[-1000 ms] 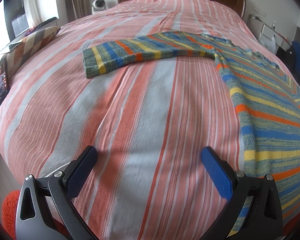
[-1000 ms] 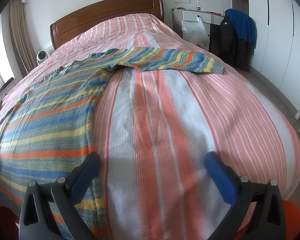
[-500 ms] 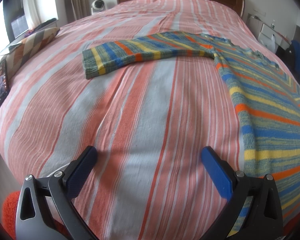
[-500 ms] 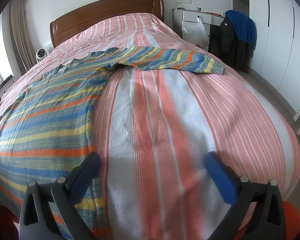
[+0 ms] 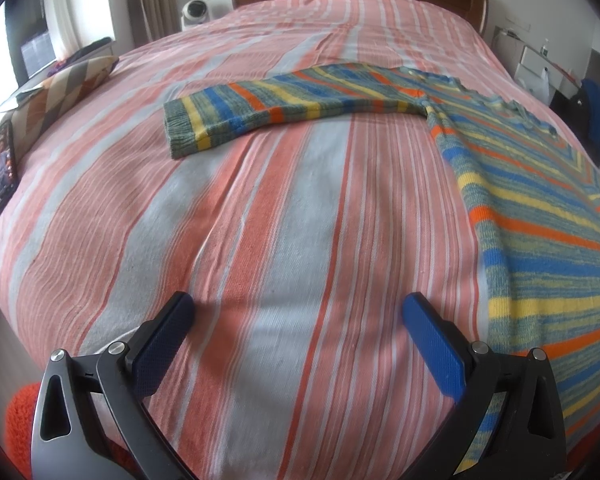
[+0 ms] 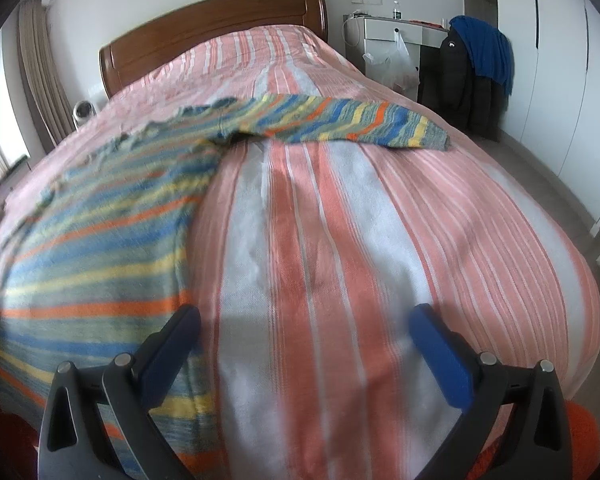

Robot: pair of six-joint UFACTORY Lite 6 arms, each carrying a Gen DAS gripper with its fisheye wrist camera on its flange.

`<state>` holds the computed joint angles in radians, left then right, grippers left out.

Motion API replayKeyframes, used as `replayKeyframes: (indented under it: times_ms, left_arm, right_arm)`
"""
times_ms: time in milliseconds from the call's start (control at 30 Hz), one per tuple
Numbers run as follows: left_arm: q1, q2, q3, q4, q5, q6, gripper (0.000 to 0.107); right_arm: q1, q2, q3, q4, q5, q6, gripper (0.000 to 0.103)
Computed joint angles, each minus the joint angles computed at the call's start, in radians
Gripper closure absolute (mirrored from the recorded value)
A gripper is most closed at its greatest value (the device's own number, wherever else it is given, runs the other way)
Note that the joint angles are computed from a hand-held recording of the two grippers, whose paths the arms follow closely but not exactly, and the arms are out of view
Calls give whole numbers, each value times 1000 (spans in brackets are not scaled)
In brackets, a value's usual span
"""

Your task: Fold small clothes

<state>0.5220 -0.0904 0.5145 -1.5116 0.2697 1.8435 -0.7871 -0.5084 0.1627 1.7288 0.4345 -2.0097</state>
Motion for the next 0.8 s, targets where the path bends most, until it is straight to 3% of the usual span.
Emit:
replayKeyframes:
  times_ms: [100,200,400,533,667,800]
  left_arm:
    - [2,2,0,-15,-1,19,4]
    - [4,4,2,-11,2,16,4]
    - [7,7,5,-20,3,29,4]
    - [11,12,9,-28,8,41,4]
    - [9,13,9,-34,5,44,4]
    - [11,11,8,-38,4,49,4]
  right_arm:
    - [-228,6,85,-259,238,200,0]
    - [-404,218,344,-398,436,319,0]
    - [-372,809,971,-515,515,721,1]
    - [-333,1149,1386,-633,664,1036,27]
    - [-295,1335,1605,-679,721,1249,44]
    - [-253,1409,1704,-741,685,1308,50]
